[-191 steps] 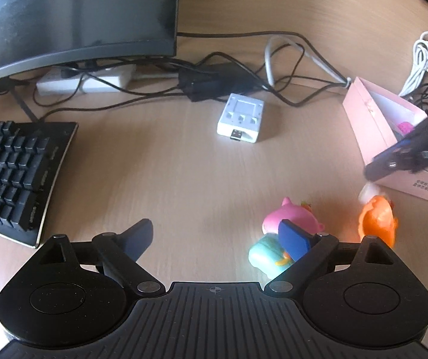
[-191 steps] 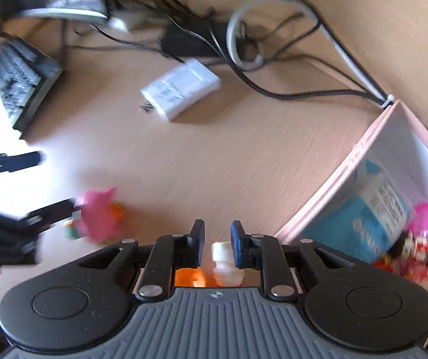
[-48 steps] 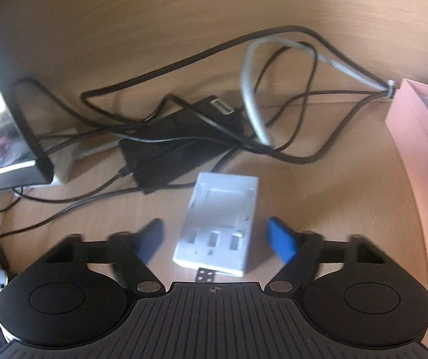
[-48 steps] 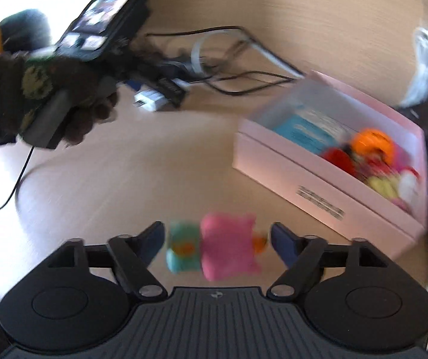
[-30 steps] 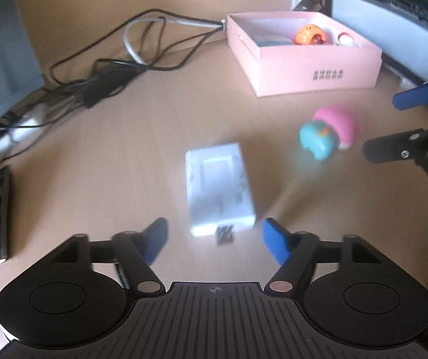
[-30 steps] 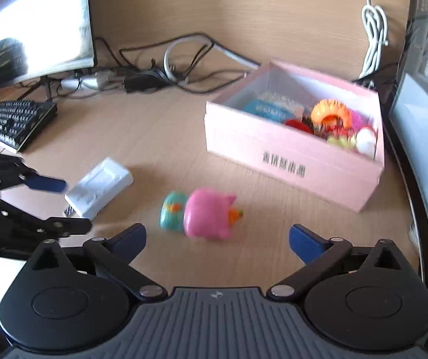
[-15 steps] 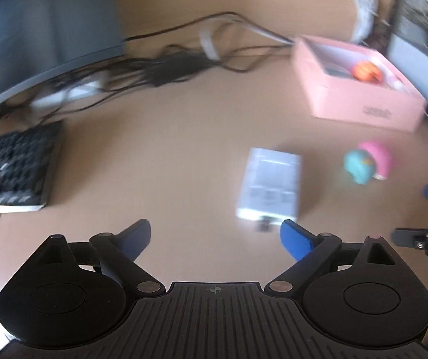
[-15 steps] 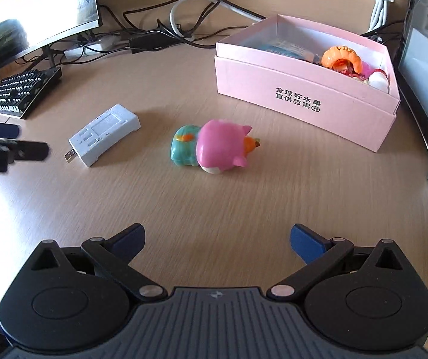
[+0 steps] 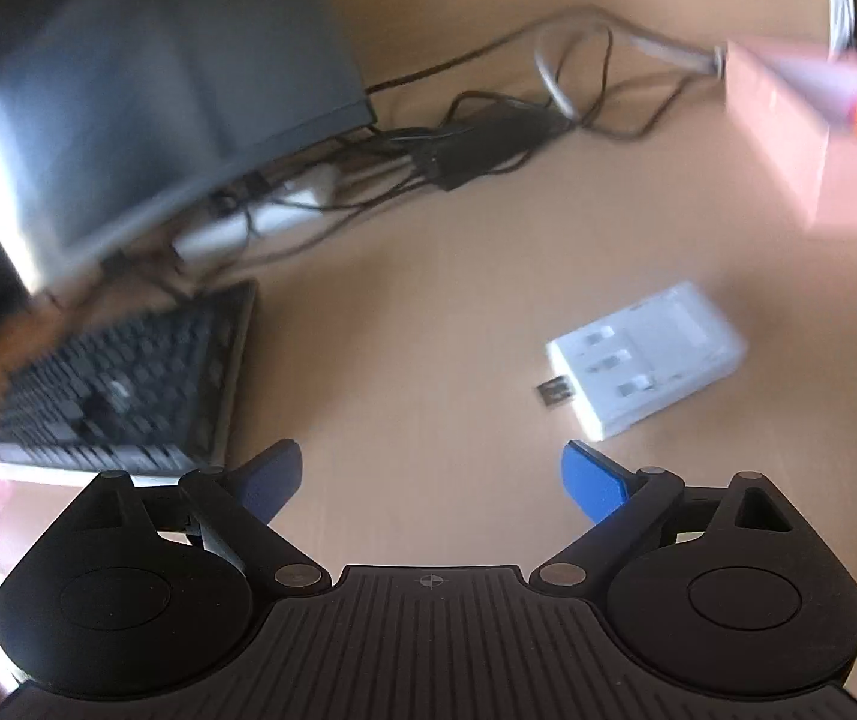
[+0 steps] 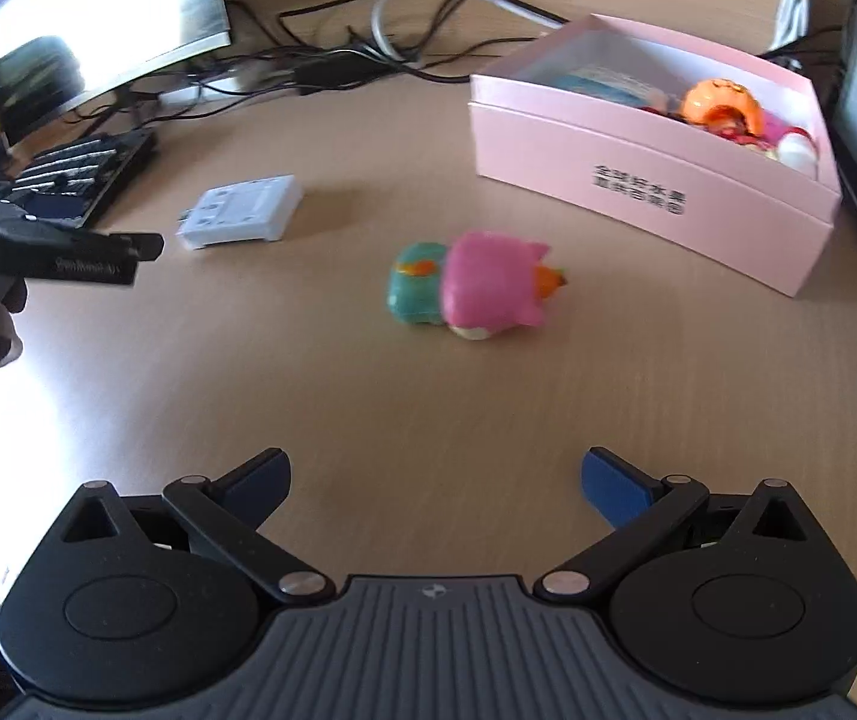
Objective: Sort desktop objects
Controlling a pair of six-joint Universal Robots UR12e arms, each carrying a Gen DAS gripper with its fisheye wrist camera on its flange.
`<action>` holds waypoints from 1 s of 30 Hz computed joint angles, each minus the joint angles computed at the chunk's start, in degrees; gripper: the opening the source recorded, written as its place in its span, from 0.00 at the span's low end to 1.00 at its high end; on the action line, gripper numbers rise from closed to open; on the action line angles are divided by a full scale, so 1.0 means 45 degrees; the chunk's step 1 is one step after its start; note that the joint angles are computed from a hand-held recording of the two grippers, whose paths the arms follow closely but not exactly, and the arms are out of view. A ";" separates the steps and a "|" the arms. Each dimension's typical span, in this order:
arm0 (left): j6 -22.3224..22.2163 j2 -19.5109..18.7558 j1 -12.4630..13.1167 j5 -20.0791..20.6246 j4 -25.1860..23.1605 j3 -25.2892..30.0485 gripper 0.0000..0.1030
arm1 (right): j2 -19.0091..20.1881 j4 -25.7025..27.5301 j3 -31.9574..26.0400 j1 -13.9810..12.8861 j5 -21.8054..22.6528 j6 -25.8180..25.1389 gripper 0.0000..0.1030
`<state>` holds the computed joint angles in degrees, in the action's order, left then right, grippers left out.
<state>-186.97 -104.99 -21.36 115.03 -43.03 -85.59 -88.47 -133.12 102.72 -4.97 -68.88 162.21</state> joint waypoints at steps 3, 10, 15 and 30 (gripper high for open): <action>-0.0866 0.0348 0.0132 -0.1769 0.0337 -0.0288 0.98 | -0.0094 -0.1057 0.0217 0.0080 -0.0493 0.0374 1.00; -0.3441 -0.0895 -0.0760 -0.0453 -0.0114 0.1148 0.99 | -0.0070 -0.4421 0.0622 0.0454 -0.1698 -0.0738 1.00; -0.2933 -0.1792 -0.1026 0.1353 -0.0233 0.1953 0.99 | 0.0094 -0.4448 0.0483 0.0595 -0.1888 -0.1348 1.00; -0.2966 -0.1127 -0.0241 -0.1131 -0.0487 0.1265 0.92 | 0.0821 -0.3744 -0.0097 0.0727 -0.1757 -0.0533 0.94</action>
